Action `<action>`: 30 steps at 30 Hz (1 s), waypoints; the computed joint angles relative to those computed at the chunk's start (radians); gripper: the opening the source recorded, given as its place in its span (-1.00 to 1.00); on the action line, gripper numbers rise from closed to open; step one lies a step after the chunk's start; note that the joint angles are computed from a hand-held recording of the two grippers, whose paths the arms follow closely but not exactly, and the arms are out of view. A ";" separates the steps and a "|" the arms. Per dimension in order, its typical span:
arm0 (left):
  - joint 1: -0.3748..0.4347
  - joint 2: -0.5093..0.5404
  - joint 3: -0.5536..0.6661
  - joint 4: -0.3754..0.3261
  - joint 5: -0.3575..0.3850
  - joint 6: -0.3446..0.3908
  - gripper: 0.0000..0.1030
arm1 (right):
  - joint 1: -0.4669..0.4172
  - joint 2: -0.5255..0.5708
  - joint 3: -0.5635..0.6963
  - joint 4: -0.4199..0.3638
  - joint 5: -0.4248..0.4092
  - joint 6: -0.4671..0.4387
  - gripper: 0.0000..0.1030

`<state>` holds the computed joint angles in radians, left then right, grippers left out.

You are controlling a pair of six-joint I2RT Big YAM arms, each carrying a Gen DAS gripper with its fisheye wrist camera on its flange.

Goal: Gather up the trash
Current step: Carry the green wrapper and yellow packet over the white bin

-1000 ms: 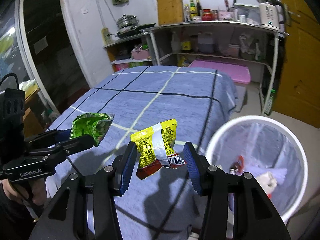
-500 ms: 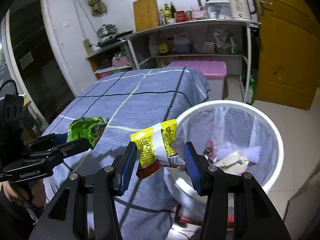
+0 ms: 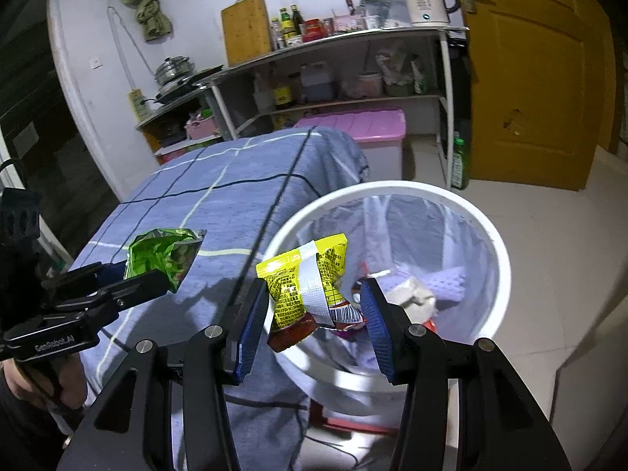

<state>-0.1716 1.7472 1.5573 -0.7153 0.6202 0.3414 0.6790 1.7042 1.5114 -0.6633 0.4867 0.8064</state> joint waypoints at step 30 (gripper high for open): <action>-0.106 0.126 0.123 -0.099 -0.057 0.052 0.16 | -0.068 -0.023 -0.099 -0.016 -0.032 0.075 0.04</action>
<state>-0.2780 1.8735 1.6799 -0.8146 0.5634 0.3938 0.6114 1.6815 1.4120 -0.6789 0.4544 0.8812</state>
